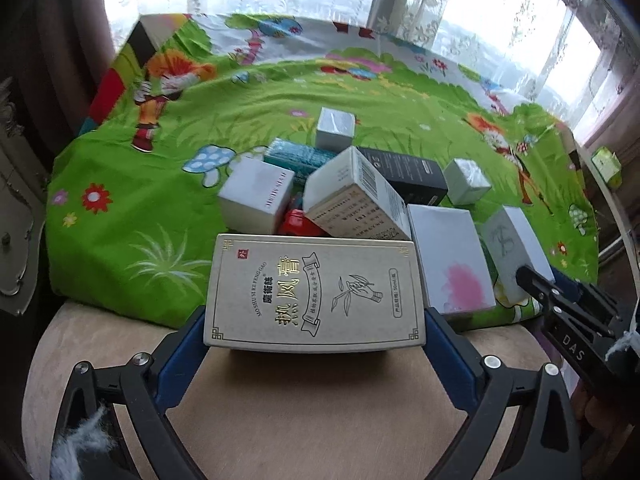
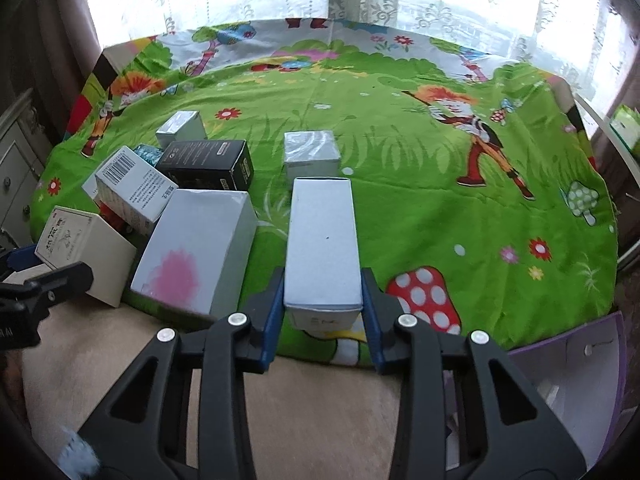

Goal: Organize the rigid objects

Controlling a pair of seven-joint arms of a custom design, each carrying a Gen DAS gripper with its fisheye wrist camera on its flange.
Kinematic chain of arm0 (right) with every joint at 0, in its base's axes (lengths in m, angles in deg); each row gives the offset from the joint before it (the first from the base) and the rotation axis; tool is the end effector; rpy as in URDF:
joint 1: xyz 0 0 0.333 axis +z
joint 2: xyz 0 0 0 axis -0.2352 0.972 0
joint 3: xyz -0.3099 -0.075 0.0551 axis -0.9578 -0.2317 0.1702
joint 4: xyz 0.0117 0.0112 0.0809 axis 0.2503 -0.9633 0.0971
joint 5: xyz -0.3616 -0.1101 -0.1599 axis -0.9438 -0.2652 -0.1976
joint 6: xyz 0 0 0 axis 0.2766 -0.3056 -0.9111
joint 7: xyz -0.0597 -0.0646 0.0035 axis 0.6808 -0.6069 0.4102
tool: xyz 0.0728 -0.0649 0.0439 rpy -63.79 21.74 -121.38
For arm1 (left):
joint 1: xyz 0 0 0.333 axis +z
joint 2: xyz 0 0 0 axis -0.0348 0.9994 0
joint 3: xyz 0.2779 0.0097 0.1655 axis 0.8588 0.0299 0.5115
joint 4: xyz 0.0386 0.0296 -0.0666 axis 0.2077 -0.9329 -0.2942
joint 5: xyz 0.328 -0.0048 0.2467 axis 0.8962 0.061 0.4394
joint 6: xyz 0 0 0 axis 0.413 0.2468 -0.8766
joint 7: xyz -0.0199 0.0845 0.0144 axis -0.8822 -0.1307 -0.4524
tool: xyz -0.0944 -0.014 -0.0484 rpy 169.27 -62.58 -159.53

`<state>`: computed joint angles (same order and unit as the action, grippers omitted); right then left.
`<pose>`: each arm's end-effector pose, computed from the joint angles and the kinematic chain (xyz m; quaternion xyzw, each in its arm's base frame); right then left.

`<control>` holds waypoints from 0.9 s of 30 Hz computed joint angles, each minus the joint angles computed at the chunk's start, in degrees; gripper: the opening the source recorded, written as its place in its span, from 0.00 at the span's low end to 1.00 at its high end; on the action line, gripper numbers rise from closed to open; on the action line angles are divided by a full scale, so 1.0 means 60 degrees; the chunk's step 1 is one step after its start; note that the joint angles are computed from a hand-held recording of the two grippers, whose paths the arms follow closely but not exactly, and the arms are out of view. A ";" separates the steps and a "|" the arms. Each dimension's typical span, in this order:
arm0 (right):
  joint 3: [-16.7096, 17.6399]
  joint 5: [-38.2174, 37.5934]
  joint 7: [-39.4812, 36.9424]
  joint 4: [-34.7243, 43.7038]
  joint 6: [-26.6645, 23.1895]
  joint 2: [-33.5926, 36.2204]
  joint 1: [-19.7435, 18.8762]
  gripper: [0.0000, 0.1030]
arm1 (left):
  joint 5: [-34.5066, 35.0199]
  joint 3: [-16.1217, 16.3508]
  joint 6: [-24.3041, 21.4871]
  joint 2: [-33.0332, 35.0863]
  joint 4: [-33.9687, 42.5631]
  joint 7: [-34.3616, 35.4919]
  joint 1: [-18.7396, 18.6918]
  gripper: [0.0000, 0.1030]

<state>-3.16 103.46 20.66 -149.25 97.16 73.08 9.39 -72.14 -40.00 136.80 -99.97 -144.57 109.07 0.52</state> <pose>0.5104 0.2278 0.4819 -0.8787 0.3563 -0.1145 0.2965 0.3703 -0.1207 0.5031 -0.8882 0.3742 -0.1637 0.2103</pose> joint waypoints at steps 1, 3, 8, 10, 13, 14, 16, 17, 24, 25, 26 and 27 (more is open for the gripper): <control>-0.0033 0.0093 -0.0052 -0.0079 0.0018 -0.0089 -0.0007 0.38 | 0.0049 -0.0055 0.0035 -0.0132 -0.0064 -0.0103 0.0012 0.98; -0.0132 0.0306 -0.0161 -0.0273 0.0058 -0.0314 -0.0006 0.38 | 0.0134 -0.0216 0.0134 -0.0418 -0.0191 -0.0327 0.0010 0.98; -0.0509 0.0726 -0.0362 -0.0820 0.0048 -0.0946 0.0021 0.38 | 0.0382 -0.0598 0.0527 -0.0840 -0.0302 -0.0568 -0.0043 0.98; -0.0665 0.0794 -0.0381 -0.0975 -0.0005 -0.1134 0.0027 0.38 | 0.0471 -0.0690 0.0687 -0.0796 -0.0228 -0.0528 -0.0069 0.98; -0.0912 0.0835 -0.0323 -0.1223 -0.0146 -0.1450 -0.0043 0.38 | 0.0528 -0.0753 0.1280 -0.0596 -0.0145 -0.0348 -0.0214 0.98; -0.1002 0.0851 -0.0297 -0.1286 -0.0209 -0.1545 -0.0076 0.38 | 0.0510 -0.0703 0.1603 -0.0473 -0.0135 -0.0191 -0.0304 0.98; -0.1163 0.0843 -0.0188 -0.1403 -0.0324 -0.1730 -0.0178 0.38 | 0.0512 -0.0803 0.1912 -0.0340 -0.0057 -0.0090 -0.0317 0.98; -0.1252 0.0827 -0.0118 -0.1474 -0.0376 -0.1834 -0.0254 0.38 | 0.0497 -0.0794 0.2212 -0.0258 -0.0046 0.0012 -0.0369 0.98; -0.1624 0.0319 0.0299 -0.1727 -0.0536 -0.2115 -0.0753 0.38 | 0.0406 -0.0895 0.3424 0.0842 0.0593 0.1245 -0.0766 0.98; -0.1679 0.0243 0.0383 -0.1743 -0.0552 -0.2140 -0.0849 0.38 | 0.0347 -0.0884 0.3569 0.0997 0.0674 0.1430 -0.0856 0.98; -0.1721 0.0171 0.0446 -0.1758 -0.0533 -0.2164 -0.0932 0.38 | 0.0308 -0.0891 0.3701 0.1217 0.0815 0.1640 -0.0935 0.98; -0.1739 0.0089 0.0524 -0.1771 -0.0496 -0.2186 -0.1004 0.38 | 0.0262 -0.0890 0.3811 0.1416 0.0944 0.1835 -0.1015 0.98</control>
<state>-13.60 104.00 23.80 -159.88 94.19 59.96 3.37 -70.57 -45.34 159.66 -91.47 -138.91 120.07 -5.57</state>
